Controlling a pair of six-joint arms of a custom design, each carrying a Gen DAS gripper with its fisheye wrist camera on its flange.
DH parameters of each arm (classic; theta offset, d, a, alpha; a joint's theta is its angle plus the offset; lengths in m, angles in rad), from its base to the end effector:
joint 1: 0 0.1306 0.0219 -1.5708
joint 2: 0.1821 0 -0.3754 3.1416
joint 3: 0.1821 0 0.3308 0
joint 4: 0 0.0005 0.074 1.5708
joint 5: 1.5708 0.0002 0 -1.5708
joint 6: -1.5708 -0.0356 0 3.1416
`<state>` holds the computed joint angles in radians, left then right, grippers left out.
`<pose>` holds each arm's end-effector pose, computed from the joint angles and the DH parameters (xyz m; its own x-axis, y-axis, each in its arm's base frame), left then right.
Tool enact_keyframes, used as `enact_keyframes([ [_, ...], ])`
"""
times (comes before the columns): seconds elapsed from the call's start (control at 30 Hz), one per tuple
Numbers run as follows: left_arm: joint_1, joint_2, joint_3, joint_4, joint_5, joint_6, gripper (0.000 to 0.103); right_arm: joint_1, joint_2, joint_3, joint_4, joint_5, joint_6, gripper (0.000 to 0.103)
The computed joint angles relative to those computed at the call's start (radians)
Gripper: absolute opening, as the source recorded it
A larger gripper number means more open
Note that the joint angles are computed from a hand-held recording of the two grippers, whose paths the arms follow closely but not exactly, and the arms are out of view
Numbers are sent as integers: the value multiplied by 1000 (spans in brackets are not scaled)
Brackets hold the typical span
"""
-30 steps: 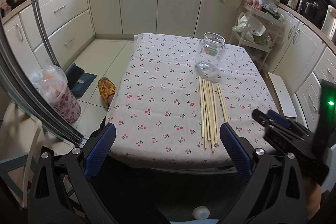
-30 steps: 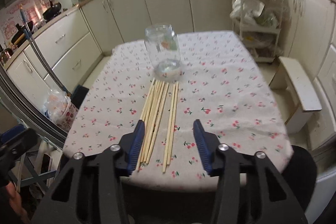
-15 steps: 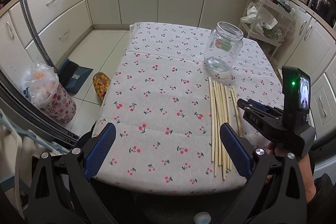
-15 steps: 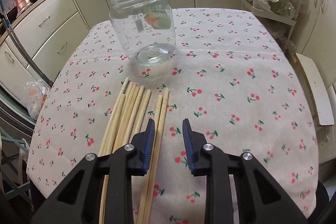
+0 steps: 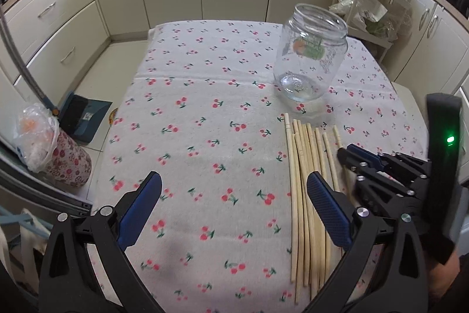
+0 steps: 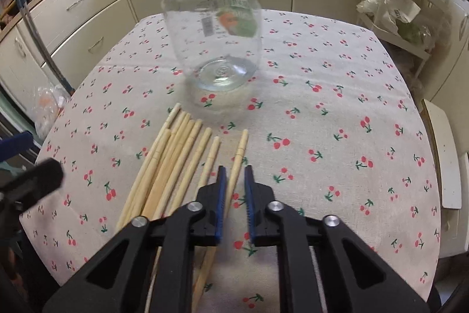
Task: Organize utensils
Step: 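Lower both tools toward the bamboo sticks lying beside the glass jar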
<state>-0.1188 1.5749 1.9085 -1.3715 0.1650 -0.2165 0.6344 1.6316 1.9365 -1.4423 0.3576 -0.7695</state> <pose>0.4552 -0.0607 0.5137 -0.7924 0.3080 -0.5266 0.3788 0.9250 -0.0291 0.3884 0.2697 0.4968 -0.8289 0.1992 -0.5227 0.1949 0.9787 0.0640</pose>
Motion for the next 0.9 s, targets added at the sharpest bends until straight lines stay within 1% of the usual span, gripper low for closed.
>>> enact_keyframes([
  [0.07, -18, 11, -15, 23, -17, -2, 95, -10, -14, -17, 11, -14, -7, 10],
  [0.17, -41, 35, -22, 35, -37, -5, 95, -14, -41, -56, 46, -23, -1, 9],
  [0.23, -58, 43, -33, 56, -67, -9, 95, -15, -57, -82, 77, -32, -9, 9],
  [0.33, -67, 52, -36, 64, -77, -12, 95, -15, -69, -104, 103, -37, -19, 9],
  [0.5, -86, 62, -47, 88, -134, -22, 95, -21, -87, -132, 138, -51, -23, 9],
  [0.57, -87, 74, -42, 87, -143, -24, 95, -23, -93, -141, 148, -56, -25, 9],
  [0.67, -88, 82, -40, 91, -135, -25, 95, -27, -95, -145, 154, -59, -23, 9],
  [0.77, -97, 84, -41, 106, -151, -30, 95, -28, -95, -145, 157, -61, -23, 9],
  [0.83, -99, 92, -33, 103, -162, -29, 95, -29, -99, -150, 162, -67, -20, 9],
  [0.9, -91, 98, -25, 95, -155, -35, 95, -29, -101, -152, 163, -70, -14, 9],
])
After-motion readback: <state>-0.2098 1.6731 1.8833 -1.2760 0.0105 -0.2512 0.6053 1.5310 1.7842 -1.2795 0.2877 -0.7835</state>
